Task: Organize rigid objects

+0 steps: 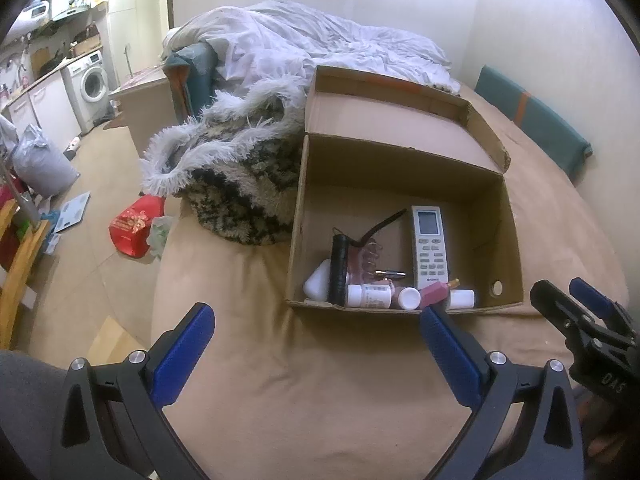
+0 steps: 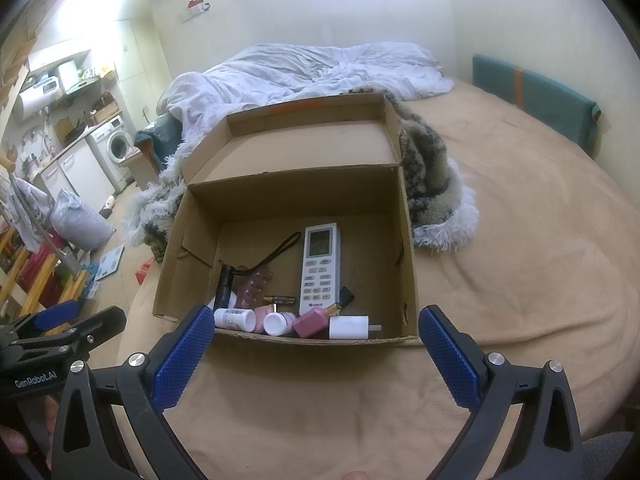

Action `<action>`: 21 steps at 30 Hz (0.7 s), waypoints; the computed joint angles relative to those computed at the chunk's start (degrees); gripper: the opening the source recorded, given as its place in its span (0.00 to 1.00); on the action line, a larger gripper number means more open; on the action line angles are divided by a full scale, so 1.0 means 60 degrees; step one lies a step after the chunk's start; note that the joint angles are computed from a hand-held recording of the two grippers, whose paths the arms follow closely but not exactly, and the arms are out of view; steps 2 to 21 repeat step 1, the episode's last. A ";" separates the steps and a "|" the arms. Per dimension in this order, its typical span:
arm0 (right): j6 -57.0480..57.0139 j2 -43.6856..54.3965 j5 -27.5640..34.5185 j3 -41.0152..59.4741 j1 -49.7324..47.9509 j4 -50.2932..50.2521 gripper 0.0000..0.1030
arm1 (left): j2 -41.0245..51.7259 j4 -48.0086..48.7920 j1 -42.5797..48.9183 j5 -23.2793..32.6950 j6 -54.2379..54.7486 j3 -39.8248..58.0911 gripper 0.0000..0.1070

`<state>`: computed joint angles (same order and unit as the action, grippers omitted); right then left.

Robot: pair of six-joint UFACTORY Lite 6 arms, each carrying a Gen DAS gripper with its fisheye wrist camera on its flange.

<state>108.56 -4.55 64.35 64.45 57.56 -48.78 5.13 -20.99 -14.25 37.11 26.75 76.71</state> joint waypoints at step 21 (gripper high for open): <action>0.0027 0.0018 -0.0007 0.0007 0.0019 -0.0016 1.00 | 0.0009 -0.0053 0.0018 0.0031 0.0062 0.0012 0.96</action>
